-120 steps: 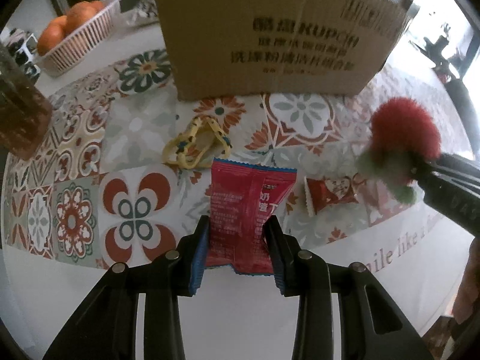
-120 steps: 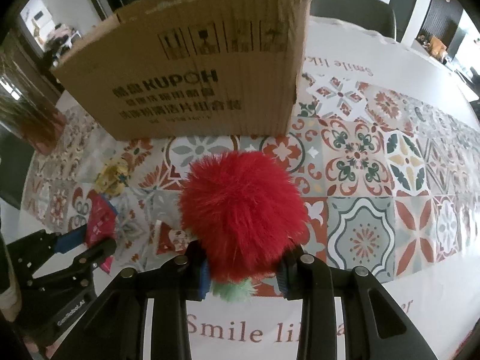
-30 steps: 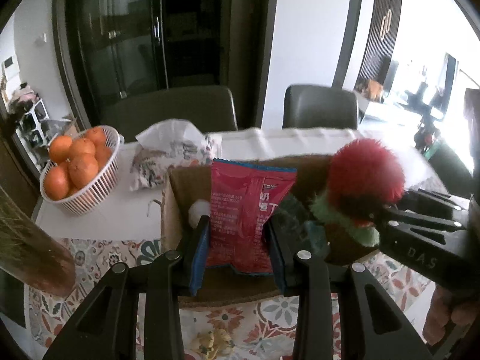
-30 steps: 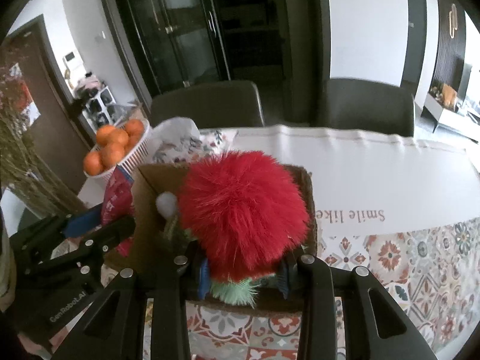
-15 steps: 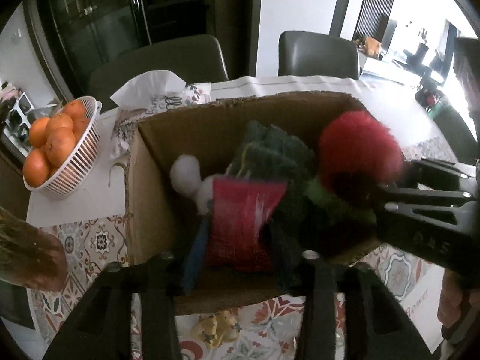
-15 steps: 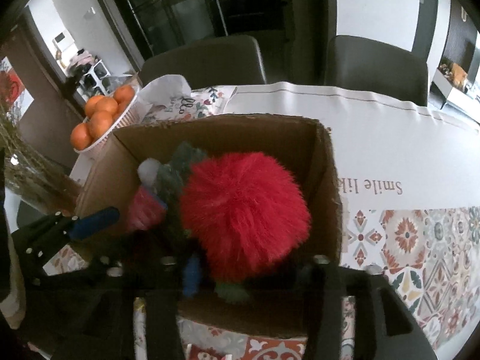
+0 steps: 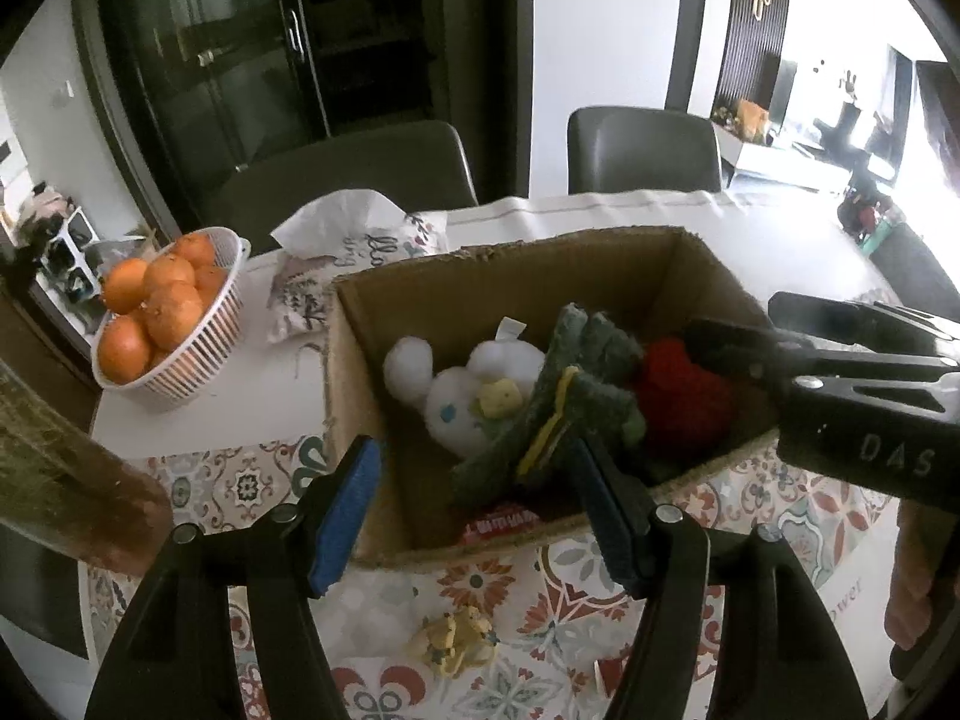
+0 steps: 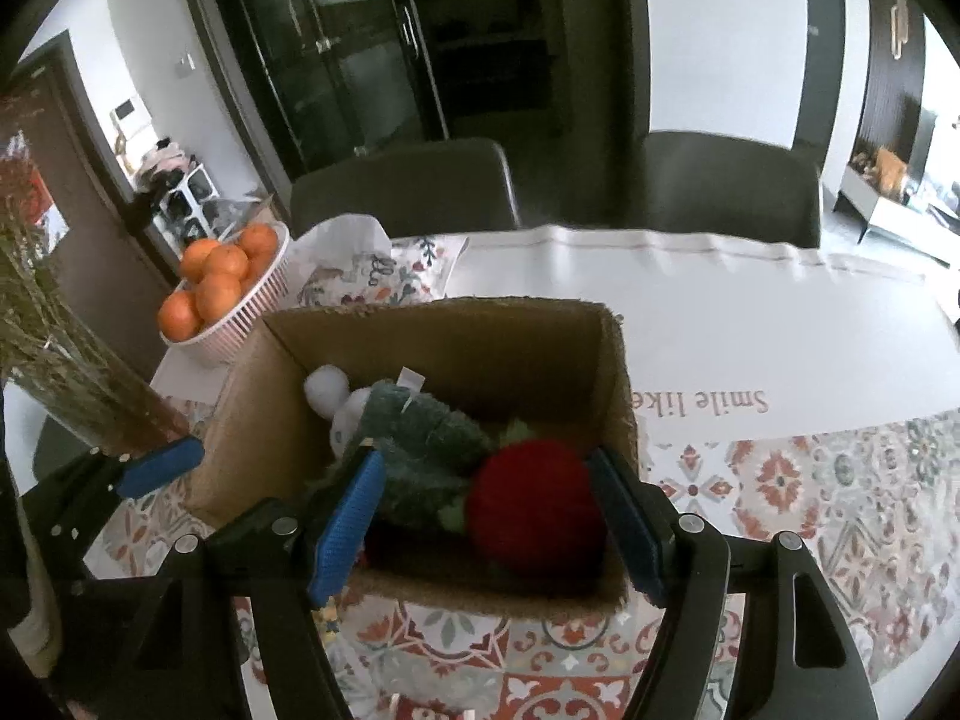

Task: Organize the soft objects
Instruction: 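Open both tools to drop the packet and pompom into the box, then move both tools down toward the yellow Minion keychain and red candy packet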

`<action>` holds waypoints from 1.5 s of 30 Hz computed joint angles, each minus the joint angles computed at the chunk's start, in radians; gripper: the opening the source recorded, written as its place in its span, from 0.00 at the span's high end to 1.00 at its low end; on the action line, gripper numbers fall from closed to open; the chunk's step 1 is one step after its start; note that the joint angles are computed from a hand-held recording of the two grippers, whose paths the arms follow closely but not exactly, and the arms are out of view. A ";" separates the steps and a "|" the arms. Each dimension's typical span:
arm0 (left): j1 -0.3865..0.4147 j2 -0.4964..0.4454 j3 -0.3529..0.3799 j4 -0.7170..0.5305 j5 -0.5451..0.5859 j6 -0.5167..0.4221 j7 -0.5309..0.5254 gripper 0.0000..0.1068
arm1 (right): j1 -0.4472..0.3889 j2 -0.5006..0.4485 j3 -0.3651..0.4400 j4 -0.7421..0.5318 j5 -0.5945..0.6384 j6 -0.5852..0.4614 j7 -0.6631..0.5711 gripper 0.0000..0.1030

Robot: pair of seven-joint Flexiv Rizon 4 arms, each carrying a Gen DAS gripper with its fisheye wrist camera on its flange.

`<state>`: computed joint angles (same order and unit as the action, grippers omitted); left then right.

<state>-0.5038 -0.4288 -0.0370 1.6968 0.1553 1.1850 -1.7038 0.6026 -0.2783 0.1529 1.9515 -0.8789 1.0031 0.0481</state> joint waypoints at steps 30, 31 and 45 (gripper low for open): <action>0.076 0.298 -0.013 0.363 0.143 0.218 -0.108 0.28 | 0.152 0.093 0.126 0.028 -0.122 -0.349 0.327 0.30; 0.080 0.306 -0.012 0.377 0.146 0.231 -0.106 0.28 | 0.161 0.091 0.129 0.027 -0.125 -0.366 0.345 0.30; 0.140 0.329 -0.058 0.566 0.036 0.454 0.086 0.26 | 0.260 0.058 0.161 0.035 -0.138 -0.505 0.561 0.30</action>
